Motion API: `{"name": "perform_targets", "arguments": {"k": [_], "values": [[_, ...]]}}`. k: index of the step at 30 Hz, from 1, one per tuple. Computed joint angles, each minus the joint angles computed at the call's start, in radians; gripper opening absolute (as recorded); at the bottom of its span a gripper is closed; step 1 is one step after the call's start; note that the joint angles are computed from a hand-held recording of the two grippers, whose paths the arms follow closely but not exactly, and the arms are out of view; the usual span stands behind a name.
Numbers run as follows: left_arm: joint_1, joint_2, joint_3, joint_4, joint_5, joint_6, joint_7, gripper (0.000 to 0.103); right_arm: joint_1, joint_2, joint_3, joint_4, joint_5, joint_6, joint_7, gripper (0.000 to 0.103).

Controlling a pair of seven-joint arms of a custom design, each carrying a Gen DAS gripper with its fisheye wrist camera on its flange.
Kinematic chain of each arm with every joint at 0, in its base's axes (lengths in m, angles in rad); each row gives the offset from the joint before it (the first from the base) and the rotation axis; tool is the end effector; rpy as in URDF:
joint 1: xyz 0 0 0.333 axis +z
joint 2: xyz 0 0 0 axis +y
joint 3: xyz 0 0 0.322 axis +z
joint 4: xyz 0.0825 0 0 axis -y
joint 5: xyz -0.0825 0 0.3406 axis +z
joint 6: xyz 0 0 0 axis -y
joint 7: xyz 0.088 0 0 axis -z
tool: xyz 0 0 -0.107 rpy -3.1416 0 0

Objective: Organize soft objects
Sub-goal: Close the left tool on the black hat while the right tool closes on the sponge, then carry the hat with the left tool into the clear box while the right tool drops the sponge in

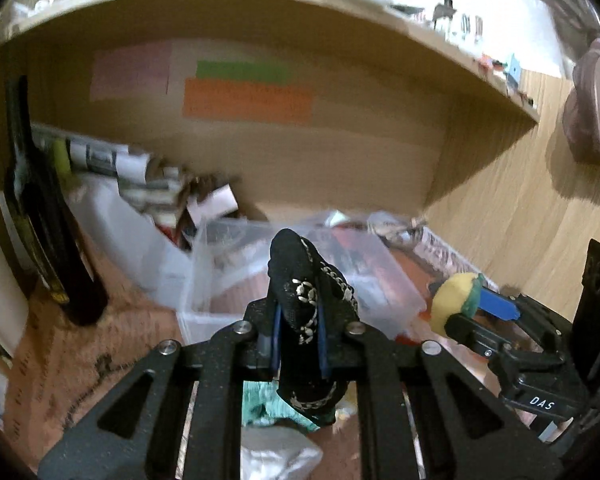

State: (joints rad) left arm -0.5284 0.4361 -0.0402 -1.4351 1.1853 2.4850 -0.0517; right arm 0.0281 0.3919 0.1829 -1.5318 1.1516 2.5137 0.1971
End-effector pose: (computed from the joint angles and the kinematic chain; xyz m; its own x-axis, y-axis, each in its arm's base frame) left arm 0.5852 -0.3717 0.5289 0.1976 -0.9668 0.1618 -0.4310 -0.2339 -0.8715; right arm 0.6681 0.1127 0.5172 0.7359 -0.6671 -0.1161 -0.3883 -0.2753 -0.8795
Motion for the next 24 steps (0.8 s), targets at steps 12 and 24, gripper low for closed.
{"name": "perform_targets", "arguments": {"k": [12,24], "values": [[0.03,0.049,0.037,0.138,-0.019,-0.006,0.053,0.013,0.032,0.142,0.015,0.231,-0.181,0.014,0.161,0.059],[0.109,0.253,0.029,0.369,-0.348,-0.037,0.348,0.013,0.087,0.422,0.013,0.672,-0.564,-0.205,0.474,0.059]]}}
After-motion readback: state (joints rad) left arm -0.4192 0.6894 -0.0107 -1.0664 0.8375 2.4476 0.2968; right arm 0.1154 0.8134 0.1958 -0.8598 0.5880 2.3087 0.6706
